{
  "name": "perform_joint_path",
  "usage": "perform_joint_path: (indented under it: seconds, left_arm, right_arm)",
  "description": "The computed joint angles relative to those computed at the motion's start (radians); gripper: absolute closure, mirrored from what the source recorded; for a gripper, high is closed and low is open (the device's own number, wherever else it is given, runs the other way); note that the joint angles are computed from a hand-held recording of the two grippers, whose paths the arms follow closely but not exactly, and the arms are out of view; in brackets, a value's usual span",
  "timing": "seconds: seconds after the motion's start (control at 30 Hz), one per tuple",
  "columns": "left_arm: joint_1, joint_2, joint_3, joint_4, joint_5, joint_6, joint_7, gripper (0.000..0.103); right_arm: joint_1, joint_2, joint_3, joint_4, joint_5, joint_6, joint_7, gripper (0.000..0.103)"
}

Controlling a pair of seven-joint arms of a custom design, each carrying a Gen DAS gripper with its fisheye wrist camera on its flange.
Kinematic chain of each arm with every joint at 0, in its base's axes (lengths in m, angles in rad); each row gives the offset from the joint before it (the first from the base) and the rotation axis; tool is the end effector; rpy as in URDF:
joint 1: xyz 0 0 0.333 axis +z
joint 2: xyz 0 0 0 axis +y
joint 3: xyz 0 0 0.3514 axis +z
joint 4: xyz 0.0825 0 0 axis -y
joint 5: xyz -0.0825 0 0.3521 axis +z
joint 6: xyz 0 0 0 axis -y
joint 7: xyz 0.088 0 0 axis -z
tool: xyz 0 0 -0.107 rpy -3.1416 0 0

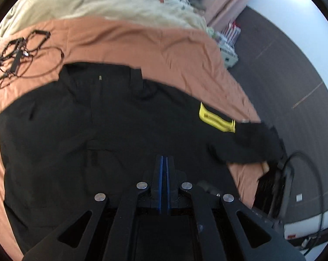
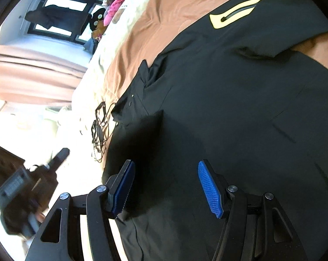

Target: Fold large clothes

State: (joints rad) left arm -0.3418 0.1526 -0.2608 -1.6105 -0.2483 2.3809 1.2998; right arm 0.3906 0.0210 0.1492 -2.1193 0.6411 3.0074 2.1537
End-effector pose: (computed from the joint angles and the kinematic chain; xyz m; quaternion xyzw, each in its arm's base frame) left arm 0.5244 -0.3465 0.6486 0.6013 -0.7284 0.3281 0.0157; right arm 0.5045 0.2506 0.5479 -0.4032 0.8059 0.0780 0.4264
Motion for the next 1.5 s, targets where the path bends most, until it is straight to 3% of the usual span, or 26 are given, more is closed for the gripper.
perform_joint_path:
  seconds: [0.03,0.07,0.1,0.17,0.2,0.37,0.53,0.67,0.77,0.9,1.03,1.23,1.43,1.47,1.5]
  left_arm:
    - [0.003,-0.015,-0.003,-0.022,-0.014,0.0,0.014,0.093]
    - [0.005,-0.041,-0.003,-0.054,-0.019,0.006,0.017,0.081]
    - [0.008,-0.062,-0.003,-0.08,-0.028,0.017,0.022,0.062]
    - [0.013,-0.126,0.002,-0.152,-0.016,0.054,0.013,0.043]
    - [0.015,-0.153,0.004,-0.179,0.037,0.07,-0.023,0.042]
    - [0.085,-0.333,-0.017,-0.364,0.286,0.142,-0.264,0.042]
    - [0.217,-0.486,-0.083,-0.496,0.515,0.116,-0.478,0.042]
    - [0.279,-0.562,-0.101,-0.586,0.532,0.103,-0.578,0.042]
    - [0.31,-0.576,-0.109,-0.647,0.522,0.122,-0.649,0.042]
    - [0.377,-0.603,-0.145,-0.736,0.591,0.187,-0.734,0.042]
    - [0.399,-0.601,-0.154,-0.766,0.635,0.183,-0.749,0.042]
    - [0.383,-0.608,-0.121,-0.812,0.621,0.214,-0.716,0.043]
    - [0.365,-0.59,-0.09,-0.842,0.543,0.232,-0.669,0.064]
    - [0.362,-0.585,-0.087,-0.845,0.533,0.23,-0.659,0.068]
    - [0.356,-0.58,-0.083,-0.851,0.522,0.235,-0.647,0.072]
  right_arm:
    - [0.002,0.002,-0.001,0.002,-0.019,0.006,0.021,0.041]
    - [0.004,0.005,0.0,0.003,-0.038,0.012,0.042,0.042]
    - [0.002,0.003,0.001,0.001,-0.038,0.016,0.041,0.042]
    - [0.002,0.002,0.001,-0.001,-0.052,0.019,0.048,0.042]
    - [-0.002,-0.001,0.001,-0.002,-0.039,0.014,0.028,0.042]
    - [-0.006,0.03,-0.006,0.051,-0.161,-0.057,0.029,0.042]
    - [0.003,0.066,-0.011,0.123,-0.401,-0.141,0.125,0.042]
    - [0.019,0.108,-0.01,0.2,-0.554,-0.207,0.162,0.04]
    - [0.033,0.138,-0.012,0.253,-0.652,-0.251,0.176,0.021]
    - [0.046,0.163,-0.003,0.296,-0.701,-0.273,0.164,0.02]
    - [0.092,0.207,-0.026,0.387,-0.857,-0.383,0.203,0.02]
    - [0.136,0.311,-0.022,0.522,-0.946,-0.543,0.134,0.02]
    - [0.224,0.406,-0.07,0.652,-1.089,-0.71,0.146,0.02]
    - [0.231,0.411,-0.074,0.661,-1.102,-0.732,0.149,0.024]
    - [0.239,0.414,-0.078,0.665,-1.12,-0.75,0.149,0.035]
